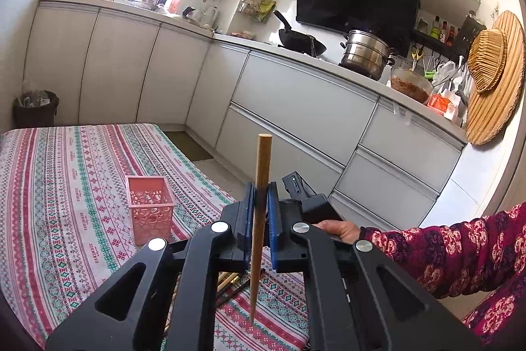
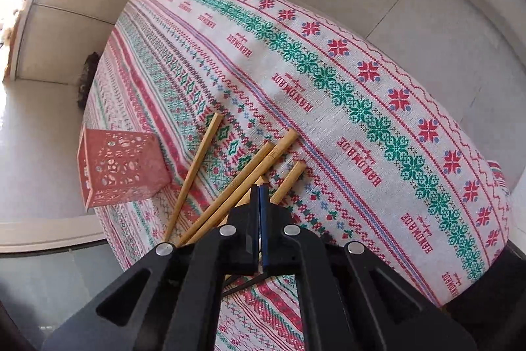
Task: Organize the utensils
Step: 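Lift the chopstick with the left tool while the right tool grasps another bamboo chopstick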
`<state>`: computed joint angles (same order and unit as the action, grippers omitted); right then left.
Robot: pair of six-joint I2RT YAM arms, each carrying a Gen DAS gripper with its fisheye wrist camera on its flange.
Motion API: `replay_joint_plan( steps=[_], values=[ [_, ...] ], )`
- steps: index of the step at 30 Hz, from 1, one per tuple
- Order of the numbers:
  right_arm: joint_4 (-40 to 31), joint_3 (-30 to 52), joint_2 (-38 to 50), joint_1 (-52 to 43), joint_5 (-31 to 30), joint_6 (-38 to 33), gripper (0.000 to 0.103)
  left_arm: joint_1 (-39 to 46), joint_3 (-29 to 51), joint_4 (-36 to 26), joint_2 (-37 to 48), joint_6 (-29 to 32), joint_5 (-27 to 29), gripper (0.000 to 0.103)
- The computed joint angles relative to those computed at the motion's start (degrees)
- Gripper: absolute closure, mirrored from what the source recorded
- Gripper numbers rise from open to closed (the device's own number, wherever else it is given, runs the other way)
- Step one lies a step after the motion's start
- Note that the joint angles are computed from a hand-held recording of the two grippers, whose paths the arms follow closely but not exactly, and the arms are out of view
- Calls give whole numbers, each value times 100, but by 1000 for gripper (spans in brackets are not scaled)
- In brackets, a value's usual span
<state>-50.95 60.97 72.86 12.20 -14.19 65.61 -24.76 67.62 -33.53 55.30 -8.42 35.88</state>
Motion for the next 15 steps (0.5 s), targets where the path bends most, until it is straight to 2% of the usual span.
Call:
replay_joint_plan(
  steps=[3,6,8,9,12,15],
  values=[
    [-79,-447,-128,-394,-688,491,97,99,-89,83,34,-208,62,95],
    [-206,-684,-389,-608,-717,535,92,162,-183,198,-26,-311,113,95],
    [-447,-517,-378,-591,-654,430,77,190,-194,290,-37,-348,175,95],
    [-567,-356,-259,-572,-605,346,74,198,-223,347,-56,-374,205,95],
    [-956,229,333,-470,-387,101,74,288,-238,454,-67,-399,358,95],
    [-1655,1154,1139,-250,-106,-212,74,432,-226,521,-121,-424,564,95]
  ],
)
